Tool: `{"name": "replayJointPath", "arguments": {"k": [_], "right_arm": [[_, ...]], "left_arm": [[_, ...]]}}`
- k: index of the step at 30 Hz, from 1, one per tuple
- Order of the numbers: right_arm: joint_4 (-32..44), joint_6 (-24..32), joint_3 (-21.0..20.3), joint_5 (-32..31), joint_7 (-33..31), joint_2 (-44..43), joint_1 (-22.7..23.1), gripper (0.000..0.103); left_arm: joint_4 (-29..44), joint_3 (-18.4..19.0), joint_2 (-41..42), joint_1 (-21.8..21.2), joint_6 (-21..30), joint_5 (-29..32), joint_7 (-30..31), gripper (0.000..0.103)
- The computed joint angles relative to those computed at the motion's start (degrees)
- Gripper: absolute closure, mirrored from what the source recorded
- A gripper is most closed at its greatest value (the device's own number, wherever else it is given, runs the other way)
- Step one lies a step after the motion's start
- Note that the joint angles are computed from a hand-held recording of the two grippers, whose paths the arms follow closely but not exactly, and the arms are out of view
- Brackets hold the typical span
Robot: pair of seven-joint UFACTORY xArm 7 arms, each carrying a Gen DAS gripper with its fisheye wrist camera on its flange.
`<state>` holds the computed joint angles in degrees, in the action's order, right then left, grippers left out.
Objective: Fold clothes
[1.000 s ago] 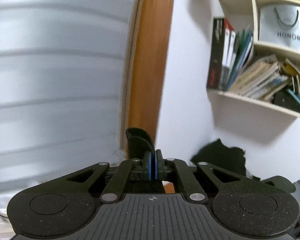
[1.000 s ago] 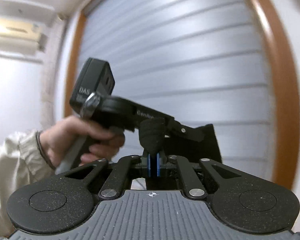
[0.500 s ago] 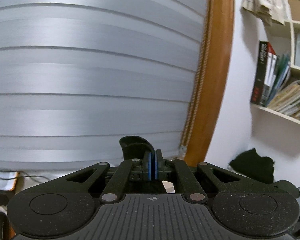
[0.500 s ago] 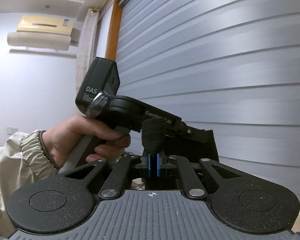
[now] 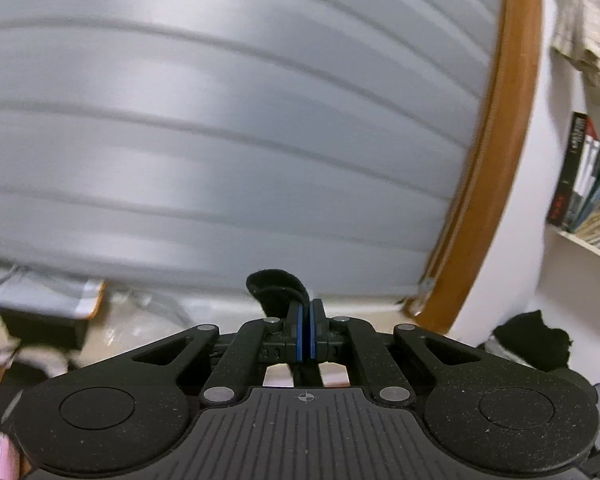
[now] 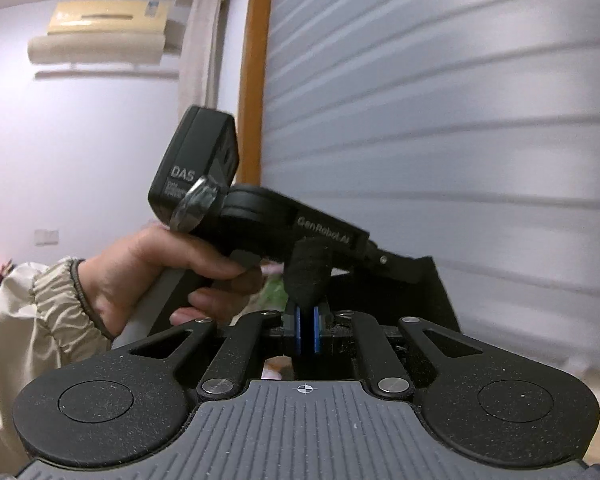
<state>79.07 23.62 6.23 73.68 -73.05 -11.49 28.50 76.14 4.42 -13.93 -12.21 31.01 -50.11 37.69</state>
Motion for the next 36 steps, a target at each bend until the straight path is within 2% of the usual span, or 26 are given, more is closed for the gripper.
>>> {"name": "replayJointPath", "arguments": {"k": [4, 6, 7, 8, 10, 12, 14, 21, 23, 24, 30, 33, 36], "right_arm": [[0.07, -0.47, 2.74, -1.61, 1.6, 5.1, 1.02, 0.095], [-0.43, -1.32, 4.52, -1.7, 2.84, 8.11, 1.53, 0.089], [-1.06, -0.86, 5.24, -2.29, 4.0, 9.25, 1.55, 0.075], [-1.73, -0.32, 5.88, -2.69, 4.96, 10.29, 1.52, 0.064], [-4.43, 0.92, 6.46, -2.62, 4.3, 9.91, 0.96, 0.064], [-7.0, 2.06, 6.14, -3.05, 2.43, 8.24, 0.22, 0.063], [-6.91, 2.39, 5.7, -6.11, 4.16, 7.42, -0.41, 0.058], [-15.14, 2.22, -1.14, -10.66, 4.12, -3.37, -4.26, 0.054], [-17.12, 1.73, -3.21, -13.03, 4.38, -5.81, -5.18, 0.054], [-17.78, 1.3, -4.01, -15.01, 5.01, -6.92, -5.86, 0.054], [-22.17, 2.6, -9.62, -29.43, 11.2, -15.25, -11.88, 0.053], [-24.31, 4.42, -13.39, -33.45, 12.95, -17.61, -13.32, 0.053], [-28.96, 4.35, -16.71, -33.52, 12.58, -19.66, -12.07, 0.054]], "left_arm": [[-6.52, 3.12, -1.2, 1.2, 0.85, -4.02, 4.28, 0.1], [-10.04, 4.07, -1.34, 2.56, 0.31, -5.05, 5.84, 0.09], [-12.27, 4.04, -1.37, 3.92, -1.33, -3.99, 5.51, 0.08], [-14.58, 4.02, -1.19, 5.71, -3.57, -2.06, 4.34, 0.077], [-17.58, 4.86, -0.02, 8.42, -5.68, 0.0, 1.62, 0.077], [-19.04, 5.82, 0.61, 10.0, -5.65, 0.29, 0.64, 0.078], [-20.1, 5.44, 0.47, 11.11, -6.97, 1.64, -0.49, 0.077], [-18.35, 3.7, 0.81, 8.79, -8.89, 2.33, -0.28, 0.077], [-17.86, 2.02, 1.22, 7.45, -10.39, 3.32, -0.68, 0.061], [-17.68, 1.26, 1.41, 6.56, -11.3, 3.63, -0.64, 0.059], [-14.95, -2.59, 4.96, 1.43, -12.87, 5.38, -0.67, 0.059], [-12.63, -4.71, 7.79, -0.9, -13.05, 4.54, 0.95, 0.059], [-11.83, -7.36, 10.19, -3.03, -13.59, 2.74, 4.57, 0.059]]}}
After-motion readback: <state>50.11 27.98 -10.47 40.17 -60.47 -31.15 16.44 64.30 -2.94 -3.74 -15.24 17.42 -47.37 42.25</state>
